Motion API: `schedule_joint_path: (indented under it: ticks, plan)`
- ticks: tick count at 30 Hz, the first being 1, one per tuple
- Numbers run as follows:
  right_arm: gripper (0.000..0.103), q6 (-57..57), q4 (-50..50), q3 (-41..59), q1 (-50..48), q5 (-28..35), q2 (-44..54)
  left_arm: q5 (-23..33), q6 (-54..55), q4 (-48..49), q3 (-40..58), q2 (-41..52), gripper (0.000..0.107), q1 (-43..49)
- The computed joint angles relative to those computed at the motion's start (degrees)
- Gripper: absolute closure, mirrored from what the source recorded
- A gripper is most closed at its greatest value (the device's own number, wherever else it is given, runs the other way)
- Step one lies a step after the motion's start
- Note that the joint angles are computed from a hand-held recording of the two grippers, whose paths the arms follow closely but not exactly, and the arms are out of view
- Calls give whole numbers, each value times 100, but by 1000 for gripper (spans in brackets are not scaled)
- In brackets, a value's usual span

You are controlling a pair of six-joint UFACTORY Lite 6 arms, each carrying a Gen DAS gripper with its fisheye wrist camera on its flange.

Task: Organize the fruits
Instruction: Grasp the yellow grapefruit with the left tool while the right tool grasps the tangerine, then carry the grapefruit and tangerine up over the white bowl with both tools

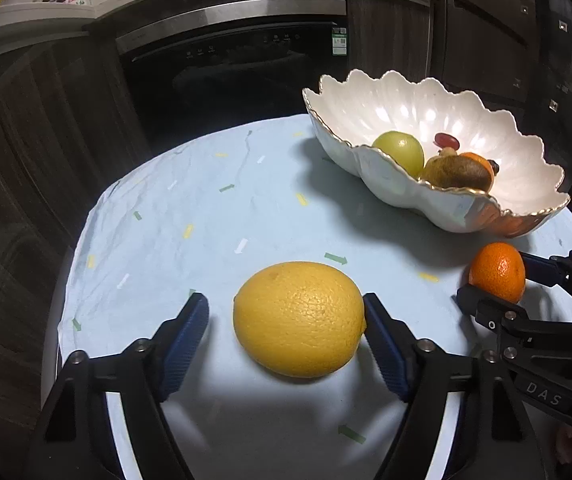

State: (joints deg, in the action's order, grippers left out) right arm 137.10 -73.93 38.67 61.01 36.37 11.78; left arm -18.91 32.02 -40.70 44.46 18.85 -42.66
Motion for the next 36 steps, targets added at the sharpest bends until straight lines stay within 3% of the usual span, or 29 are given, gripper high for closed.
schedule_joint_path:
  ticks: [4,15,36]
  plan:
    - [54,61,-128,13,15,-48,6,111,-369,442,69,115,42,46]
    - [56,180,-202,-52,52,-41,-59,50,-167,205,-10,39,45,-22]
    - [56,-141,429,-515,662,458,-1011,-72,1336,-1809,-562,-950,46,-675]
